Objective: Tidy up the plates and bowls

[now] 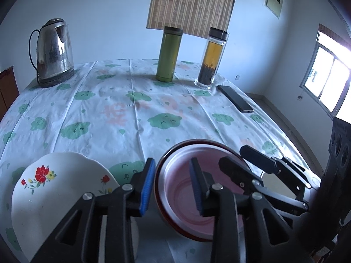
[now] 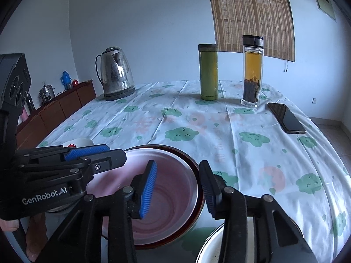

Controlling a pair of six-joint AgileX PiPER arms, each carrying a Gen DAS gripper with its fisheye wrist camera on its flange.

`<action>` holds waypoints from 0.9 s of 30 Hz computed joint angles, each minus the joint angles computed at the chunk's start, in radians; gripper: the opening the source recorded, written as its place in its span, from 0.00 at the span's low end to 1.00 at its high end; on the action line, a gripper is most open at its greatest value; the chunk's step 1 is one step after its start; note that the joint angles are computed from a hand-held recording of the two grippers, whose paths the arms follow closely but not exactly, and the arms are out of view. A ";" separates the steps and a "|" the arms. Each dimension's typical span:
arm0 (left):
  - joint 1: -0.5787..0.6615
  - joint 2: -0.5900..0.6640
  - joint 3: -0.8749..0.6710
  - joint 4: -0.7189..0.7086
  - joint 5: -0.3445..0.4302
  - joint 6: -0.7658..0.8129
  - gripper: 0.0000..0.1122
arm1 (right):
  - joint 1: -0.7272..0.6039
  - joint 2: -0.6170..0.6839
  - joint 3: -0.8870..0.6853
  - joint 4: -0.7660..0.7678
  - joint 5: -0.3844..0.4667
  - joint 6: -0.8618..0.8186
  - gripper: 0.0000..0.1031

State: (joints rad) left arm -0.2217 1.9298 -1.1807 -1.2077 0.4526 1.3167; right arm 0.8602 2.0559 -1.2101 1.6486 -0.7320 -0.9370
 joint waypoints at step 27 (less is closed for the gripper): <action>-0.047 -0.098 0.144 -0.303 -0.018 0.349 0.43 | 0.062 -0.138 0.243 -0.063 -0.243 0.317 0.54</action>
State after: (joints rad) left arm -0.2683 1.8318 -1.0367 -1.5106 0.4346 1.6652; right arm 0.9224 1.9175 -0.9672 1.5852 -0.9746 -0.6205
